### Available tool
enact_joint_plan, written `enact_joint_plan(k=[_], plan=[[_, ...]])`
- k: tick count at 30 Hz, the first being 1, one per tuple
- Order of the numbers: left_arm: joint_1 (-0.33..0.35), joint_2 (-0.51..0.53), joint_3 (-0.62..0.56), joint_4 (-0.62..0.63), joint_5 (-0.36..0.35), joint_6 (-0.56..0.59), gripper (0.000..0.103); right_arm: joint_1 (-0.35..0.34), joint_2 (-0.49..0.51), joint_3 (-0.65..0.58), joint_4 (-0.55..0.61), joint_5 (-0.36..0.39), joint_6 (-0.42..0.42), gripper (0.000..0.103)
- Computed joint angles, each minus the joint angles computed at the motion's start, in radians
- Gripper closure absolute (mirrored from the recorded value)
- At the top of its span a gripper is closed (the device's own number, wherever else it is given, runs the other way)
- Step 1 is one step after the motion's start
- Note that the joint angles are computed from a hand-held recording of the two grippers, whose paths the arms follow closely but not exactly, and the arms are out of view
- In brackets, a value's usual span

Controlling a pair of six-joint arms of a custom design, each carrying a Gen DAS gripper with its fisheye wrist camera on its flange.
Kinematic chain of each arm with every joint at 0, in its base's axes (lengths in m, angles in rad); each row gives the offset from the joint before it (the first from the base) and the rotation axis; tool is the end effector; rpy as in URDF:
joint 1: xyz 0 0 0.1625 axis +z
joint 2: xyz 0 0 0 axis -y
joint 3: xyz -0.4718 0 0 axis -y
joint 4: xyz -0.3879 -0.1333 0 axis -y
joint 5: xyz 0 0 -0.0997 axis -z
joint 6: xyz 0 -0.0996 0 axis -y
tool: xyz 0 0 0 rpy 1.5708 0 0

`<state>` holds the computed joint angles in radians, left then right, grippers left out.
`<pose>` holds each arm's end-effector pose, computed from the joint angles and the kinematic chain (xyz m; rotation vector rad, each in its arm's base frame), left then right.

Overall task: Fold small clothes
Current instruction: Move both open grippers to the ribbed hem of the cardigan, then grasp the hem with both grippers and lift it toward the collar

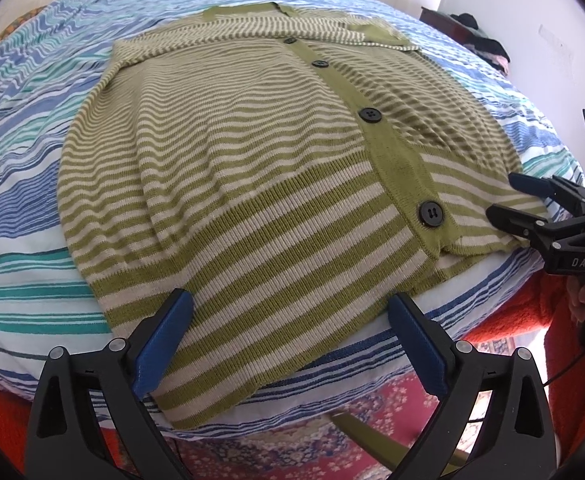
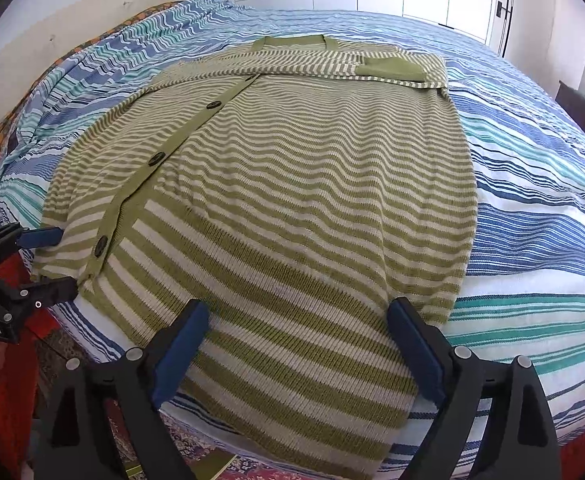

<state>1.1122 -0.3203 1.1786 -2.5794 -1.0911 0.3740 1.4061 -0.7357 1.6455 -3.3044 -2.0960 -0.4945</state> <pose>-0.1992 -0.8085 -0.0549 1.0308 2.4525 -0.2276 -0.0356 -0.7228 0.1875 0.1107 -2.3051 0.7481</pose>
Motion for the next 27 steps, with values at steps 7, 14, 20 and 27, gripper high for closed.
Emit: enact_joint_plan(k=[7, 14, 20, 27], plan=[[-0.002, 0.006, -0.009, 0.012, 0.009, 0.002, 0.003, -0.001, 0.005, -0.007, 0.001, -0.002, -0.011, 0.009], [-0.002, 0.007, -0.013, 0.017, 0.01, 0.004, 0.003, -0.002, 0.007, -0.006, -0.005, -0.003, -0.018, 0.009], [-0.003, 0.004, -0.017, 0.031, 0.01, -0.001, 0.003, -0.002, 0.007, -0.006, -0.006, -0.004, -0.02, 0.009], [0.05, -0.11, 0.011, 0.002, -0.117, -0.222, 0.005, -0.028, -0.185, 0.071, 0.134, 0.224, 0.134, 0.015]])
